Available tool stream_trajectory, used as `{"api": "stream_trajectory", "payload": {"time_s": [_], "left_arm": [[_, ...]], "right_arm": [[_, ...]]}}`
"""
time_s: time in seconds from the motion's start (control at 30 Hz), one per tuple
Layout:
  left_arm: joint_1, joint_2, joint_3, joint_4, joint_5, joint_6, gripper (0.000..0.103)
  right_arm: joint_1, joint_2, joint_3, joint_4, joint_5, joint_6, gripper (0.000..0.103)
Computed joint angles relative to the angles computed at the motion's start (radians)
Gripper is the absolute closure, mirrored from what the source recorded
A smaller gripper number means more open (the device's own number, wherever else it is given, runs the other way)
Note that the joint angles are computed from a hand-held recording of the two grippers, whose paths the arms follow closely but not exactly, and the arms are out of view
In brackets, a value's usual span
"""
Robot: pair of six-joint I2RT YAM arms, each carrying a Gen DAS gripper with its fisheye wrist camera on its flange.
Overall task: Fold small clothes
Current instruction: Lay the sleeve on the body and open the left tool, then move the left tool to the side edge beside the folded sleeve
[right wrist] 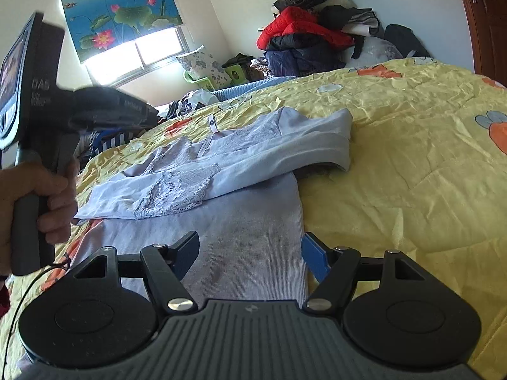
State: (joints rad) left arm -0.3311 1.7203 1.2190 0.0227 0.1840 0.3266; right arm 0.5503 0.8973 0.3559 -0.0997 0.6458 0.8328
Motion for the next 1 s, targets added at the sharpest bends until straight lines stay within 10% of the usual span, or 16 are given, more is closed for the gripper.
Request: {"api": "stream_trajectory", "payload": {"time_s": [0.17,0.23,0.3,0.63,1.0], "left_arm": [[0.13,0.065,0.098,-0.172,0.204,0.129,0.074],[0.181,0.076,0.097,-0.189,0.295,0.196,0.031],[0.219,0.051,0.024,-0.108,0.366,0.299,0.016],[0.233,0.016,-0.177,0.06,0.4,0.925,0.015],[0.203,0.089,-0.229,0.292,0.326,0.983,0.015]], "right_arm": [[-0.032,0.001,0.013,0.042,-0.057,-0.061,0.032],[-0.062,0.021,0.027,0.095,-0.102,-0.109,0.032],[-0.095,0.058,0.047,0.147,-0.15,-0.154,0.032],[-0.182,0.225,0.131,0.252,-0.295,-0.172,0.032],[-0.178,0.233,0.075,0.284,-0.296,-0.082,0.032]]}}
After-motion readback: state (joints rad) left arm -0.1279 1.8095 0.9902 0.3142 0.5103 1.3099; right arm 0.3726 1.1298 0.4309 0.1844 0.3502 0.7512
